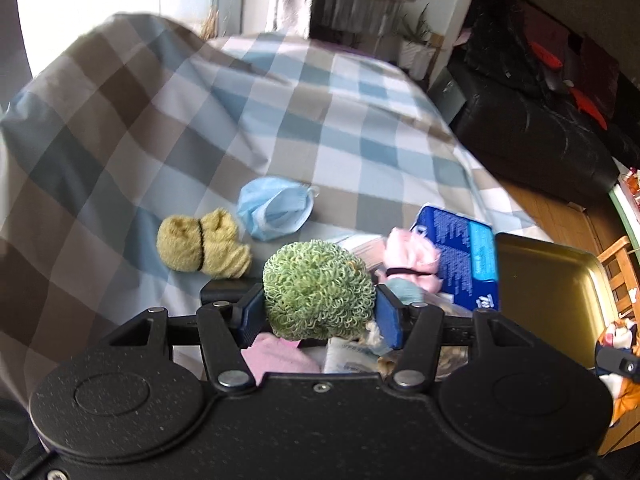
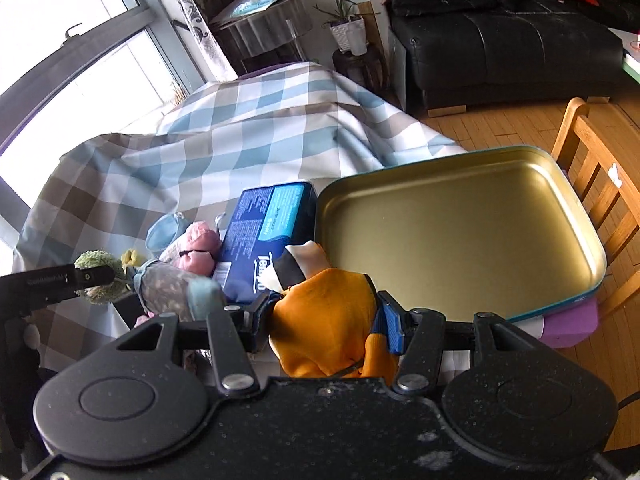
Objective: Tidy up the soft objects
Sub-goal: 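Lift the orange plush toy with the right gripper while the left gripper reaches toward the small white tissue pack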
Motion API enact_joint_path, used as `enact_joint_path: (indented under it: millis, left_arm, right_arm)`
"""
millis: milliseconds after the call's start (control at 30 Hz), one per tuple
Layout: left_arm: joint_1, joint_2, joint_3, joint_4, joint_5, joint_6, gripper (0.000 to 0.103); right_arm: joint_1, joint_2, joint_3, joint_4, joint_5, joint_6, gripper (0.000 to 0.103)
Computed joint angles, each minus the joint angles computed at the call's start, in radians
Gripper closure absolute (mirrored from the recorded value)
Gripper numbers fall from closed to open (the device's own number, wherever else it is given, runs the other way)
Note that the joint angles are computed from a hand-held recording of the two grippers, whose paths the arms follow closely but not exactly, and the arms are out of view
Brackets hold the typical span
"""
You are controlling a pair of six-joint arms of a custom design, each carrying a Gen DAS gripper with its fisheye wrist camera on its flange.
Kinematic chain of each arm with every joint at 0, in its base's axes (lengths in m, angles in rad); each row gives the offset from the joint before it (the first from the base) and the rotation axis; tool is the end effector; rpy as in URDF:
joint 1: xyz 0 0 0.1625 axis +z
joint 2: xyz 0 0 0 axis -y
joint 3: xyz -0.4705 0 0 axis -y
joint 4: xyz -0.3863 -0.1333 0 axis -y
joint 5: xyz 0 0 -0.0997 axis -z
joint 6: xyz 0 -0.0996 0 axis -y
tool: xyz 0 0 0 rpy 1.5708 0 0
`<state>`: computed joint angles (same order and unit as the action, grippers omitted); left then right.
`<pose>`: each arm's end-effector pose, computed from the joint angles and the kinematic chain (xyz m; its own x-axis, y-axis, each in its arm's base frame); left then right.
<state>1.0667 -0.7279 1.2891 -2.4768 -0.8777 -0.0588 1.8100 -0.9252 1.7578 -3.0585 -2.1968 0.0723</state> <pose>-0.2130 -0.7939 0.2315 -0.8033 0.1337 -0.5804 0.4081 0.8334 -0.3728 0.2319 -0.6344 0.2493 -0.8832 0.2100 0.4194 -0.1244 0.7572 -0.6412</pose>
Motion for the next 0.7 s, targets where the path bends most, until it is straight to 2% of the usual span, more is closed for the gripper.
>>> enact_joint_path:
  millis: [67, 167, 300, 367, 567, 700]
  left_arm:
    - [0.008, 0.008, -0.025, 0.060, 0.020, -0.052, 0.051]
    - [0.010, 0.006, -0.027, 0.074, 0.045, -0.079, 0.050]
    - [-0.001, 0.003, -0.008, 0.037, 0.039, -0.019, 0.045]
    - [-0.006, 0.004, -0.002, 0.036, 0.018, 0.009, 0.038]
    - [-0.018, 0.005, 0.043, 0.072, -0.041, 0.041, 0.033]
    - [-0.029, 0.010, 0.089, 0.094, -0.001, 0.085, 0.033]
  right_arm:
    - [0.001, 0.004, 0.000, 0.011, 0.000, 0.002, 0.050]
    - [0.005, 0.008, -0.006, 0.020, 0.000, -0.001, 0.050]
    - [0.005, 0.008, -0.008, 0.029, 0.010, 0.000, 0.050]
    - [0.003, 0.006, -0.008, 0.035, 0.016, 0.002, 0.050]
    - [-0.002, 0.001, -0.004, 0.051, 0.018, 0.014, 0.050]
    - [-0.004, -0.002, -0.003, 0.057, 0.022, 0.019, 0.050]
